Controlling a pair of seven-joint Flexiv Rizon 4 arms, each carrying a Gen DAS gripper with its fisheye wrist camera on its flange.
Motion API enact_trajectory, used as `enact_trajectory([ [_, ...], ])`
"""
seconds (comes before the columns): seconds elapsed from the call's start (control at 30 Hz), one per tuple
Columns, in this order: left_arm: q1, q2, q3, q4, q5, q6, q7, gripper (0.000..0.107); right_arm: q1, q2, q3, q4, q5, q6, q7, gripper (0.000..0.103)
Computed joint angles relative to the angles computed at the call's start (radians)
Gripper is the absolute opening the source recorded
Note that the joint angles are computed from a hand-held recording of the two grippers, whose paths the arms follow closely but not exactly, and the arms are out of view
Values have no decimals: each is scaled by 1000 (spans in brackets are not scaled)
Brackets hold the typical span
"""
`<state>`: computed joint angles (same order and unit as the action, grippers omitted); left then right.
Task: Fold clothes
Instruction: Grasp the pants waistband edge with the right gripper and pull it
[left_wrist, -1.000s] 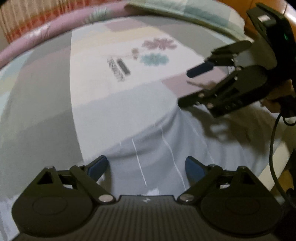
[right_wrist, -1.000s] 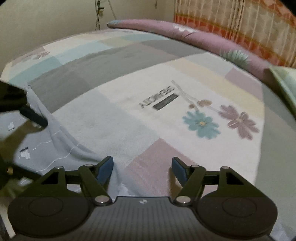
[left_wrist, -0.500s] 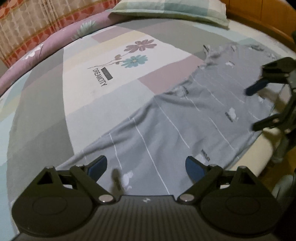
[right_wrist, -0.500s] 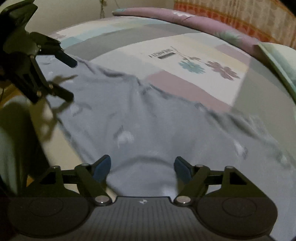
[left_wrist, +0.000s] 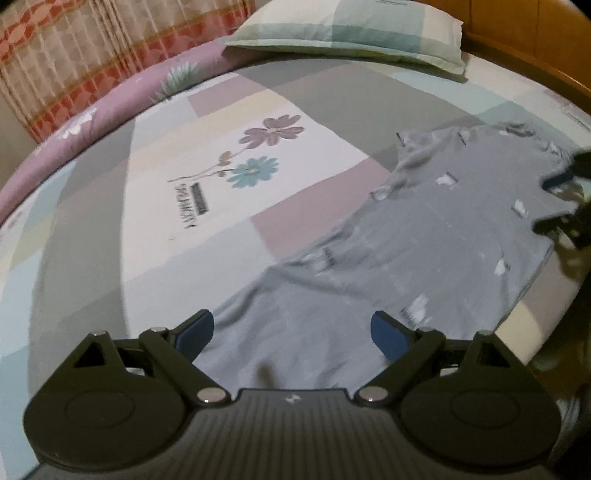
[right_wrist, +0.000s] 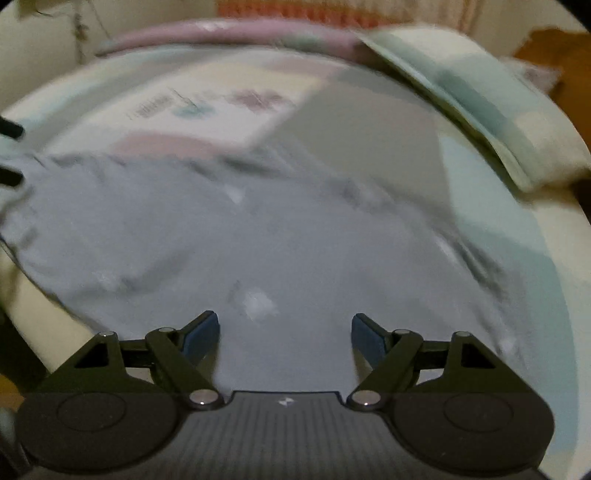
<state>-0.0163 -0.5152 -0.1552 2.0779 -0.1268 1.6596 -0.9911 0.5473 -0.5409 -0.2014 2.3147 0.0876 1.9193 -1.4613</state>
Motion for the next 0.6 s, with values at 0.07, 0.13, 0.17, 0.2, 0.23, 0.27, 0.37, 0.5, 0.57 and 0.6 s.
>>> enact_trajectory([
  [0.07,-85,-23,72,-39,-7,-23,-35,92,-91,22,62,33,-16,8,13,88],
  [0.13,-148,-47,123,-74,-8,-38,-66,92,-109,36,61,72,-18,25,-3,89],
  [0.17,-160,-54,129,-84,-8,-46,-76,92,-113,49,54,87,-33,17,-6,89],
  [0.2,-171,-61,132,-93,-8,-50,-88,92,-120,67,64,89,-8,-9,-46,88],
  [0.23,-179,-66,133,-99,-8,-54,-98,92,-155,73,85,94,-41,10,-21,87],
  [0.27,-187,-71,134,-105,-7,-57,-107,92,-219,74,138,88,-61,32,-8,87],
  [0.37,-205,-75,135,-112,-1,-67,-130,92,-361,43,234,53,-161,126,71,88],
  [0.5,-240,-80,163,-129,14,-90,-158,92,-341,-55,204,-105,-122,125,68,88],
  [0.57,-251,-83,174,-136,23,-99,-172,92,-330,-109,180,-180,-117,97,96,88],
  [0.6,-250,-85,174,-137,26,-103,-175,92,-312,-130,155,-211,-105,71,109,88],
])
